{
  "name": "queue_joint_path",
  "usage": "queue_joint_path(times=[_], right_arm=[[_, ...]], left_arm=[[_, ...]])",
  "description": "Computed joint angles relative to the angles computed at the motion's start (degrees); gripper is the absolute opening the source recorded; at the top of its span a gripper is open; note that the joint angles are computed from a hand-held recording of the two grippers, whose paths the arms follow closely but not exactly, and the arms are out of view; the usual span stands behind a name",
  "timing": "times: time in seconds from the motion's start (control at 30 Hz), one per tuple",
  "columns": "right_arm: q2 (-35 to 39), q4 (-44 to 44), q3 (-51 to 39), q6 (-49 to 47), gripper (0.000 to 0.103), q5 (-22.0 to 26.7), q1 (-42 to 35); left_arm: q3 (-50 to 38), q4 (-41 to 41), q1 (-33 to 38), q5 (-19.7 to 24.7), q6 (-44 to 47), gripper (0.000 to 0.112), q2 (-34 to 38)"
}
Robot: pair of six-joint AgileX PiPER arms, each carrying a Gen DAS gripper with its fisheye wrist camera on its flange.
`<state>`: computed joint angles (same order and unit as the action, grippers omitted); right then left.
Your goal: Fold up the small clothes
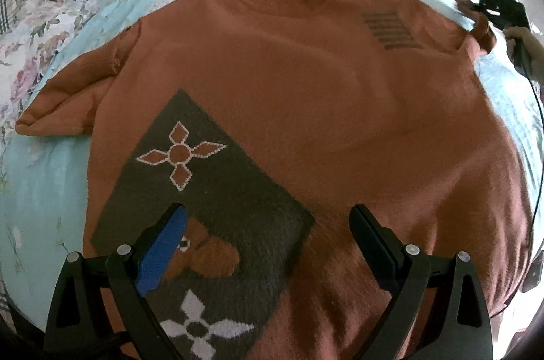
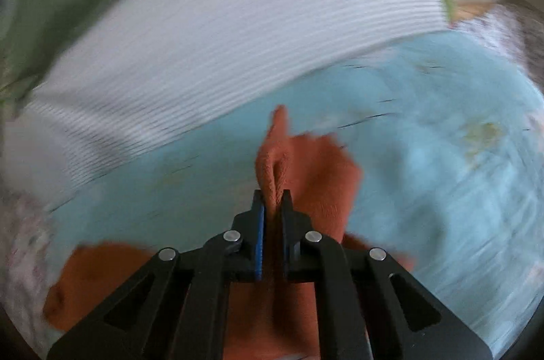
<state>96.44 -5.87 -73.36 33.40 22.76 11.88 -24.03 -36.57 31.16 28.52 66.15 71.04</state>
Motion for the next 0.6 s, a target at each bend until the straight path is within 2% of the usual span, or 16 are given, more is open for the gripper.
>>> queue_joint_path(times=[0.13, 0.27, 0.37, 0.47, 0.53, 0.6], right_arm=[[0.55, 2.92, -0.68, 0.75, 0.009, -1.85, 11.12], [5.16, 6.24, -4.29, 0.69, 0.009, -4.74, 21.30], [8.72, 12.14, -6.06, -4.24, 0.009, -7.74, 25.59], [14.22, 10.06, -10.54, -1.14, 0.009, -8.28, 31.22], [16.70, 17.06, -11.06, -6.71, 0.009, -9.96, 33.26], [19.65, 19.98, -13.13, -9.26, 0.009, -9.89, 35.28]], left_arm=[[-0.23, -1.76, 4.00, 4.40, 3.47, 0.097, -2.68], [-0.58, -3.28, 9.29, 7.94, 7.04, 0.097, -4.47], [-1.38, -5.07, 13.83, 10.97, 10.29, 0.097, -4.42], [-2.43, -6.91, 16.73, 12.04, 13.10, 0.097, -3.30], [-3.45, -8.20, 18.64, 13.32, 14.60, 0.097, -2.00], [-5.10, -9.62, 20.67, 14.41, 16.17, 0.097, 0.55]])
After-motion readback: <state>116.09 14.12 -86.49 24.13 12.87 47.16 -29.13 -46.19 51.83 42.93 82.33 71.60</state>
